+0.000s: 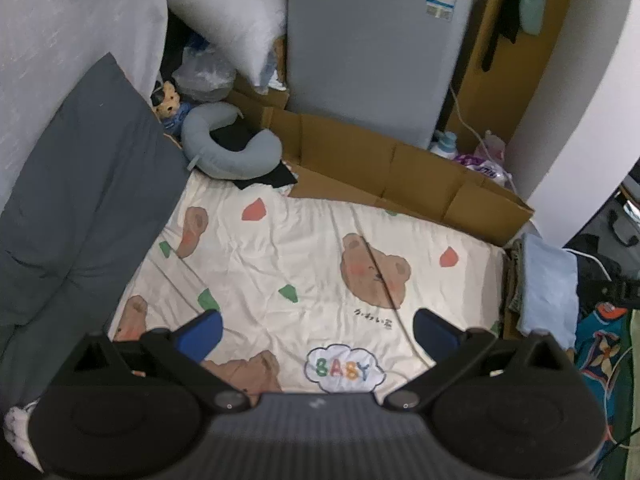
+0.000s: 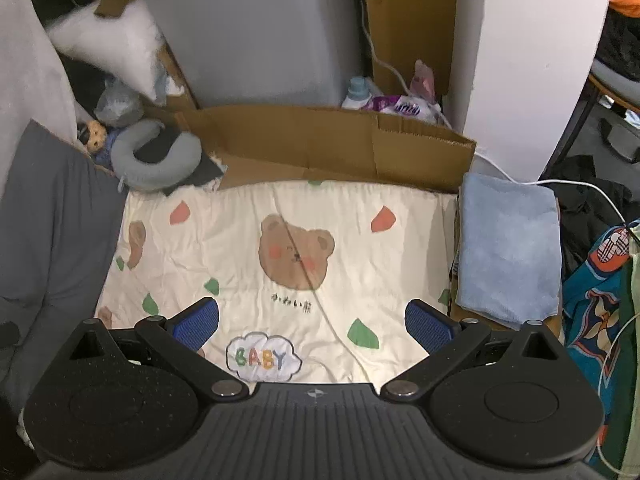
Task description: Fold clothes
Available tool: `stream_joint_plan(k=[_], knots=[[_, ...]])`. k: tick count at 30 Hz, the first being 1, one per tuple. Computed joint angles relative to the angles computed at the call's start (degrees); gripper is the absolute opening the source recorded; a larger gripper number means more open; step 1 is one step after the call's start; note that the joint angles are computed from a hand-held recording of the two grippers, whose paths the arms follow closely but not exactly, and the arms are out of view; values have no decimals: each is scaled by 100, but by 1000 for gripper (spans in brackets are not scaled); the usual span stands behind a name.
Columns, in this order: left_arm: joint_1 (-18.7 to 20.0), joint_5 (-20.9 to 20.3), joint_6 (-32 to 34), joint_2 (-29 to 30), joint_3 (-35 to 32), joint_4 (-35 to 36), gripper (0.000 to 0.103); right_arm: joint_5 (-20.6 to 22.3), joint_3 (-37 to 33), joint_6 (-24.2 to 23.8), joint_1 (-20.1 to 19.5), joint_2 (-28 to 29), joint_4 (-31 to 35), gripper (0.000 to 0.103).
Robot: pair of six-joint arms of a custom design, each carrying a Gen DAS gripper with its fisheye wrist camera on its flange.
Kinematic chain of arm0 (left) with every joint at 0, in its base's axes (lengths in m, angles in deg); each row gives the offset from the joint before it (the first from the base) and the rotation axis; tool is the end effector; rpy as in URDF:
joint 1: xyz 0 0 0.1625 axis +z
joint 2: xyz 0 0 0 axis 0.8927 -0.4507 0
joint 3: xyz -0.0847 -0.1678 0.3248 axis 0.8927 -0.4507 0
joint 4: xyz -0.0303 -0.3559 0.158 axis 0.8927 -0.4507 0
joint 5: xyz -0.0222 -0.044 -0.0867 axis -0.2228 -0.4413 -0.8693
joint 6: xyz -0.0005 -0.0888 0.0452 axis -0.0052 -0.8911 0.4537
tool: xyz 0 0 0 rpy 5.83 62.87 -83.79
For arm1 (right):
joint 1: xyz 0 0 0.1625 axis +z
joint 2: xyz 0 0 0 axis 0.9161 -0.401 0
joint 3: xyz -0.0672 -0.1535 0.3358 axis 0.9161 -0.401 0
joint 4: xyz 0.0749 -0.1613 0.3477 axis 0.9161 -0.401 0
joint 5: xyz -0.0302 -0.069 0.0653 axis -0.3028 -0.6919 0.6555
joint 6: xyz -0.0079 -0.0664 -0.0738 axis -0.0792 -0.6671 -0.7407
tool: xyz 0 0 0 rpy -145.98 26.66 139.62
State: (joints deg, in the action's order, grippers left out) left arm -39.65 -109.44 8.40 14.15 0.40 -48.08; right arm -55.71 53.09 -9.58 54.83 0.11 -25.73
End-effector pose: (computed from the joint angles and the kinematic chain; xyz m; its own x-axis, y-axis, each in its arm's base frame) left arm -0.5412 -0.4612 0.3957 -0.7336 -0.0170 -0.6794 0.3630 0.8353 -0.4129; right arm 0.3809 -0.5066 0.5661 -0.8240 0.0635 0.5630 -0.2404 0.8607 -0.4488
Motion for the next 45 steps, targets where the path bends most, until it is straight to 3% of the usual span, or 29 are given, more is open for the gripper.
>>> stream_joint_plan(k=[6,13,24,35,45], knots=[[-115,160,-462,-431,1089,-599,102,-274,807,-76,68,-378,-555,102],[-143,258,-714,-650,1848,-730,102,-306,1731,-82,64,-734,-906,102],[-116,73,-854,-1058,3051,-1385,102,-581,2755,-261,98,-1037,-1447,102],[-97,-212,-696,-1126,3514,-1813,102,-439,3232,-209,141,-1228,-1725,102],[-181,-85,-932,-1225,3688,-1798,102,-353,3488,-438,190,-1316,-1890,102]])
